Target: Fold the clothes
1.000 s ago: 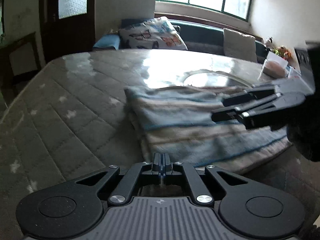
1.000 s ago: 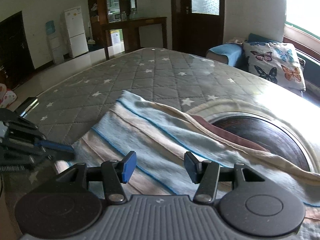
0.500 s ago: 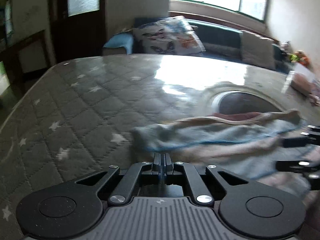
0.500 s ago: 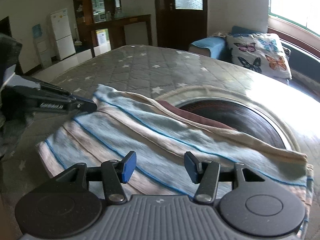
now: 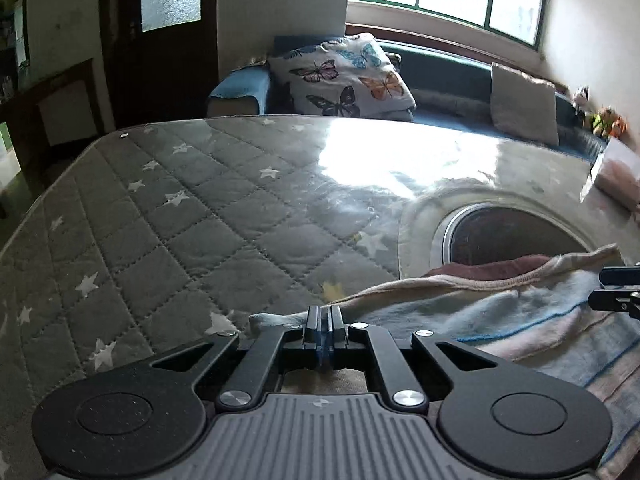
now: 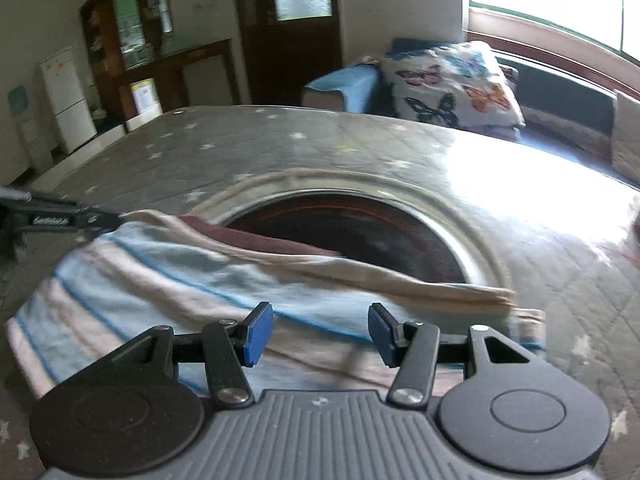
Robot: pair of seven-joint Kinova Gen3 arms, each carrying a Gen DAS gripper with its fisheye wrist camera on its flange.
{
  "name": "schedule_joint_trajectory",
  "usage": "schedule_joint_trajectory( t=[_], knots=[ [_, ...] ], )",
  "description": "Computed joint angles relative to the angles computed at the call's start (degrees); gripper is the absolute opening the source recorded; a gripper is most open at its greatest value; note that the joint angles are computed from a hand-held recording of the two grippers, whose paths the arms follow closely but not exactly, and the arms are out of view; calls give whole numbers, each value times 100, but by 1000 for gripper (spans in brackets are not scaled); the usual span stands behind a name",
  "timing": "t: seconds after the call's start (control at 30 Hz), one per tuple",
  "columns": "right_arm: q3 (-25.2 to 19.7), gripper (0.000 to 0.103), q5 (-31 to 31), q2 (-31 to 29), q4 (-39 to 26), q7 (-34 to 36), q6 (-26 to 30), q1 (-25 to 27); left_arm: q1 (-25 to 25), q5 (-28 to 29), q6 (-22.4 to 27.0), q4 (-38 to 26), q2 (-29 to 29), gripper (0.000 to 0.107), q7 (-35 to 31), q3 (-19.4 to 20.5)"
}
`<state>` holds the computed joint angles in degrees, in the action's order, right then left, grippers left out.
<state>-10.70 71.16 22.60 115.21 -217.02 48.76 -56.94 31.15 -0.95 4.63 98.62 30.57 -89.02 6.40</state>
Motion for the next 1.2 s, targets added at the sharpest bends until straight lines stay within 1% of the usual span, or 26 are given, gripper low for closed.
schedule_joint_trajectory(
  t=[0.07,0.23,0.3,0.37,0.5,0.53,0.63,0.7,0.8,0.9,1.03,1.13,1.2],
  knots=[
    [21,54,-62,-42,114,-88,51,25,73,-17,-26,17,-10,5,-2,-88],
    [9,53,-161,-166,432,-332,171,146,93,-18,-85,80,-30,5,-15,-111],
    [-11,49,-54,-234,570,-528,133,188,131,-15,-87,78,-31,5,-12,-150],
    [-52,49,38,-281,661,-690,126,234,169,-12,-74,67,-32,5,-1,-192],
    [-123,48,73,-245,626,-651,199,287,269,-25,-81,66,-35,5,28,-294],
    [-134,45,75,-261,646,-650,189,303,276,-29,-86,69,-35,6,29,-301],
    [-175,43,39,-348,718,-653,197,330,358,-23,-46,51,-47,6,77,-393],
    [-222,43,-44,-395,700,-632,357,265,429,-31,-27,62,-74,6,115,-469],
    [-351,43,-240,-507,698,-526,575,116,476,-75,-67,212,-213,6,123,-481],
    [-475,43,-445,-617,685,-411,792,-52,358,-96,-248,523,-412,7,60,-309],
    [-674,43,-693,-685,646,-322,964,-347,504,-59,-426,975,-673,8,10,-406],
    [-772,43,-757,-669,621,-444,1041,-599,664,6,-590,1336,-865,14,-38,-537],
    [-819,42,-756,-642,620,-582,1090,-772,740,84,-712,1561,-968,15,-82,-602]
  ],
)
